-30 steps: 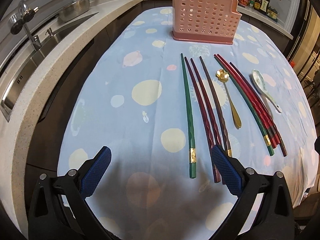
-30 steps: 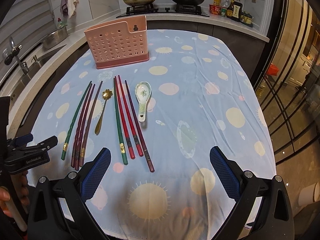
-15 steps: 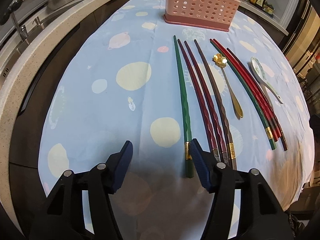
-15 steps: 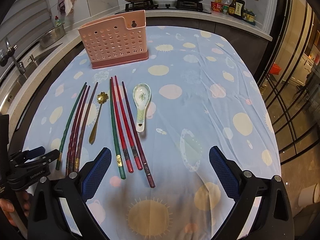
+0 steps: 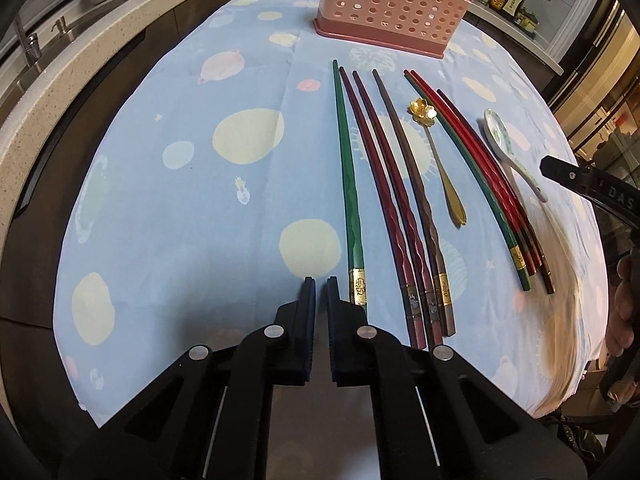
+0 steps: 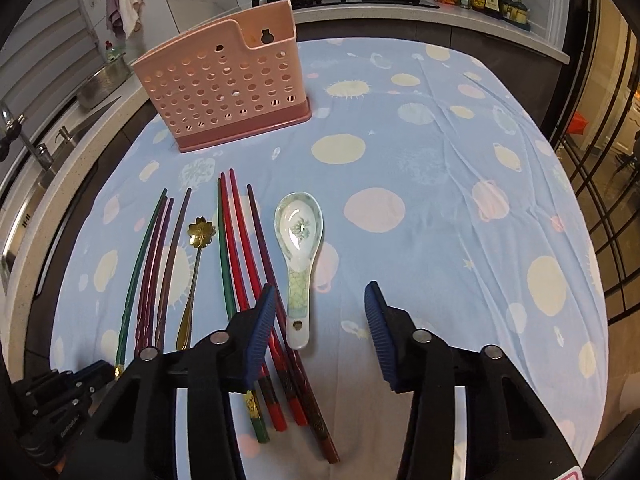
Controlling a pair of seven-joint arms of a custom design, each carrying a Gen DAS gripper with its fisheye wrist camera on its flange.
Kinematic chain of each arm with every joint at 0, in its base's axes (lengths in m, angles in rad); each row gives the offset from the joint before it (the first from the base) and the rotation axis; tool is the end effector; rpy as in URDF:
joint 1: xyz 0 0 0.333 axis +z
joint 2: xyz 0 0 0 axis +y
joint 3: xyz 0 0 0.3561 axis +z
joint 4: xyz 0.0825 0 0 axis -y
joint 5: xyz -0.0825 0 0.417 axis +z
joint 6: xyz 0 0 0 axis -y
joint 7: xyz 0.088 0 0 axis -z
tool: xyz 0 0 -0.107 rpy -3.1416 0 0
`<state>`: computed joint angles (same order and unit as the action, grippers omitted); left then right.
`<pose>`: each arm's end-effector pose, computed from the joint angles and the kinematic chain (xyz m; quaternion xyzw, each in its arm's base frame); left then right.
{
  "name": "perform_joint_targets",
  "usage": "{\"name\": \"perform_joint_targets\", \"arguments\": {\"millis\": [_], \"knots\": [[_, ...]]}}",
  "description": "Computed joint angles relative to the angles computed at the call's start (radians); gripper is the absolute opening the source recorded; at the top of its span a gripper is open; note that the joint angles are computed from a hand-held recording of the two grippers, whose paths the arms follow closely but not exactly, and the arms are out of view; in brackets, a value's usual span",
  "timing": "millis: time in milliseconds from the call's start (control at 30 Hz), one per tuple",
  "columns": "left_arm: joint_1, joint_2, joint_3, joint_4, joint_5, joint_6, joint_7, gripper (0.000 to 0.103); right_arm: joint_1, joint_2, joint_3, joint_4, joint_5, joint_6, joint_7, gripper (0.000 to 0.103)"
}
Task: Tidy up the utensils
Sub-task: 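Grasp the green chopstick with the left tool while the right tool grasps the white ceramic spoon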
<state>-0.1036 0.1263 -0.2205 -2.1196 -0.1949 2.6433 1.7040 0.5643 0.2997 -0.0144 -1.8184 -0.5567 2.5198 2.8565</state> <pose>0.5959 -0.1913 0.4164 -0.5811 0.7860 -0.2002 0.0669 0.5981 0.3734 0.4371 -0.5533 0.7847 -0.1763 0.2167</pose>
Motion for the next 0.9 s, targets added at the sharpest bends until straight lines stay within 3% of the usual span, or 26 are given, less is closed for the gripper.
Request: {"name": "perform_joint_targets", "arguments": {"millis": [67,233,300,367,400,533,733,900], "knots": [[-0.001,0.0,0.0,-0.001,0.003,0.002,0.0,0.006,-0.013,0.022,0.002,0.013,0.031,0.013,-0.015,0.034],[0.001,-0.012,-0.002,-0.009,-0.008,0.014,0.013,0.008,-0.009,0.04,-0.015,0.029,0.059,0.03,-0.026,0.033],[0.003,-0.019,-0.005,-0.01,-0.035,0.016,0.031,0.019,-0.005,0.044,-0.02,0.035,0.056,0.027,-0.029,0.033],[0.001,-0.024,-0.008,-0.014,-0.058,0.03,0.051,0.04,-0.007,0.051,-0.019,0.041,0.068,0.03,-0.045,0.033],[-0.002,-0.024,-0.008,-0.015,-0.058,0.035,0.055,0.04,-0.009,0.058,-0.018,0.048,0.077,0.028,-0.054,0.033],[-0.011,0.004,-0.004,0.011,-0.028,-0.009,0.036,0.037,-0.011,0.082,-0.021,0.065,0.111,0.028,-0.08,0.033],[-0.002,0.005,-0.002,0.009,-0.022,-0.006,0.027,0.012,0.001,0.102,-0.034,0.078,0.137,0.026,-0.11,0.033],[0.005,0.003,-0.005,0.005,-0.039,-0.003,0.043,0.008,0.009,0.1,-0.041,0.074,0.138,0.035,-0.105,0.033]]}}
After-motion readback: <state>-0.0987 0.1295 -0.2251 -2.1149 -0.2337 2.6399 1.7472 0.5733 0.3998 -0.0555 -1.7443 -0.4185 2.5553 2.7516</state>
